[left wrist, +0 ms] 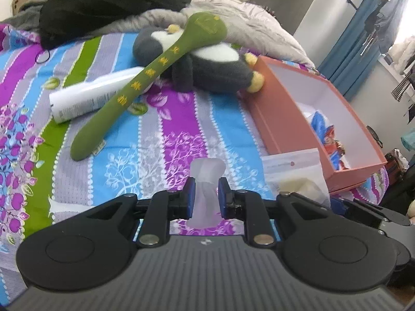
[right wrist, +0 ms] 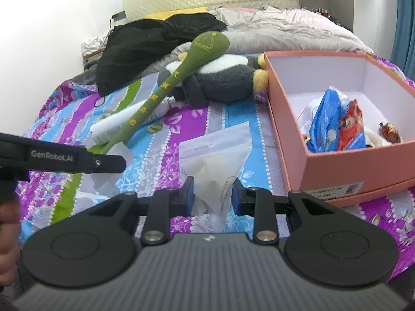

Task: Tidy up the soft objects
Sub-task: 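Lift the clear bag with the right gripper while the left lifts the pouch over the box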

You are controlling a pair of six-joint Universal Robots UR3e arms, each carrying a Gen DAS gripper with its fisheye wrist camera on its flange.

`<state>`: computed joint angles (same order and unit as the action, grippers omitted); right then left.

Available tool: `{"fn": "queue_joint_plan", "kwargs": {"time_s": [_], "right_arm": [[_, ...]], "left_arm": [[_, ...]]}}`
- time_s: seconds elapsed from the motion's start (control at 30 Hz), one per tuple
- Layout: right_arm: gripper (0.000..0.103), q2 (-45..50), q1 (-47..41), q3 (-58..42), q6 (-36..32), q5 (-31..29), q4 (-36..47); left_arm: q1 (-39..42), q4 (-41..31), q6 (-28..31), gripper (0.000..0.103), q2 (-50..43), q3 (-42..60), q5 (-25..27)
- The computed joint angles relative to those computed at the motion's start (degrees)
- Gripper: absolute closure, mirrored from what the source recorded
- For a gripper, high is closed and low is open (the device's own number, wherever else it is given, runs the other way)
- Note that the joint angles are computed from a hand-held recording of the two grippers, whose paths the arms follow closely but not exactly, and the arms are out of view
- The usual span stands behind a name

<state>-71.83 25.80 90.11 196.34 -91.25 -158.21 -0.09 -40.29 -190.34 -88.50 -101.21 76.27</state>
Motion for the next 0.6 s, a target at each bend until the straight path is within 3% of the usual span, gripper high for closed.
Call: {"fn": "queue_joint_plan", "kwargs": {"time_s": [0.33, 0.6], "right_arm": [[0.071, -5.54, -3.58, -1.08, -2.15, 3.43, 4.04], [0.071, -8.61, -8.56, -2.37, -4.01, 6.50, 4.82]], "left_arm": [[-5.37, -5.80, -2.87, 0.081, -2.53, 10.99, 2.92], [-10.06, -10.40, -4.31, 0.081, -9.82, 24.91, 5.51]]}}
